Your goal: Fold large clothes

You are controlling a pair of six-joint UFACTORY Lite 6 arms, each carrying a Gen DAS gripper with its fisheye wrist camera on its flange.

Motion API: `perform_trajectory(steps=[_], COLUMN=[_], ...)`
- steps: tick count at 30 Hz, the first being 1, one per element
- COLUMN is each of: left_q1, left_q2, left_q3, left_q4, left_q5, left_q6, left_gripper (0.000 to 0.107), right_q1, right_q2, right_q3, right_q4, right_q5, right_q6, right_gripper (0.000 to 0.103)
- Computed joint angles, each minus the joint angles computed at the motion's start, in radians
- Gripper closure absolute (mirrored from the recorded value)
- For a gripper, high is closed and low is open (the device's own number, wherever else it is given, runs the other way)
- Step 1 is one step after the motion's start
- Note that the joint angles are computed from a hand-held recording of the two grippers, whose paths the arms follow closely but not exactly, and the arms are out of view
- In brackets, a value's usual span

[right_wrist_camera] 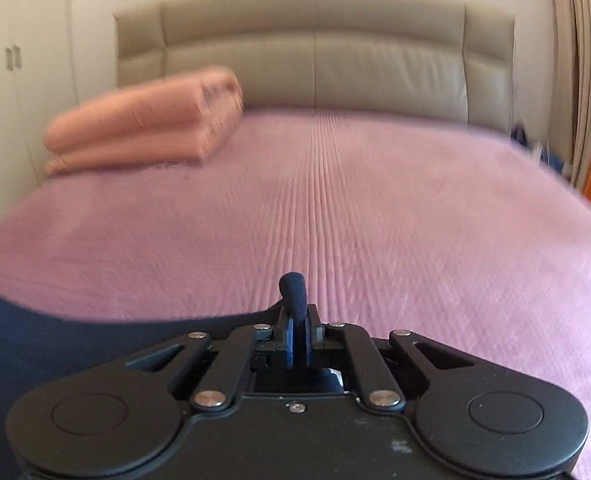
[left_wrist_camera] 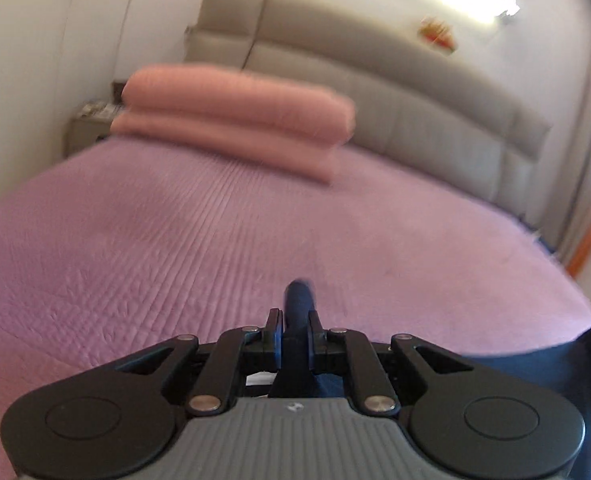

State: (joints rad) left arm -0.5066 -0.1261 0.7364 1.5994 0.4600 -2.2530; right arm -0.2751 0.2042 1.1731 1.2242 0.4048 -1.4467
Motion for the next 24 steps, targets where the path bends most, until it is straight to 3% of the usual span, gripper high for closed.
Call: perform_trajectory(steps=[4,5,9,11,14,16,18,20,21,24], left_q1=[0.053,0.046,0.011,-0.028,-0.159,-0.281,-0.413,-0.508,-0.536,-0.615], left_q2=[0.208,0.236,0.248,0.199,0.031,-0.077,-0.117,-0.096,-0.069,0.073], left_q3=[0.03,0.037,0.061,0.064,0.005,-0.016,-0.006,0.011,0.017,0.041], left_q4=[0.073,0.061,-0.059,-0.175,-0.232,-0.25,-0.258,-0.249,-0.239,-0.275], left_q5=[-0.048,-0.031,0.029,0.136,0.336,0.411,0.434,0.382,0.341,0.306], left_q6=[-0.072,-0.063,0.06,0.177,0.214,0.233,0.218,0.149,0.1,-0.01], left_gripper=[0.091,0.083,0.071,0.058,0.062,0.064,0.069,0.071,0.073,0.083], right_q1=[0.046,0.051,0.071,0.053,-0.016,-0.077,-0.109,-0.071,-0.024,0.159], right_q2=[0.17,0.167,0.166,0.112,-0.079,-0.247,-0.396,-0.514,-0.57,-0.737], right_q3=[0.065,0.038,0.025,0.018,-0.075,-0.151,-0.235,-0.336,-0.396,-0.631], right_q4=[-0.161,-0.146,-0.239,-0.348,-0.244,-0.202,-0.215,-0.268,-0.302,-0.443], right_q5=[-0.056,-0.076,-0.115,-0.095,0.016,0.157,0.3,0.402,0.397,0.2], right_q6=[0.179,0.16,0.212,0.296,0.169,0.105,0.146,0.241,0.289,0.453], right_gripper=[0.096,0.095,0.085,0.077,0.075,0.075,0.074,0.088,0.101,0.102])
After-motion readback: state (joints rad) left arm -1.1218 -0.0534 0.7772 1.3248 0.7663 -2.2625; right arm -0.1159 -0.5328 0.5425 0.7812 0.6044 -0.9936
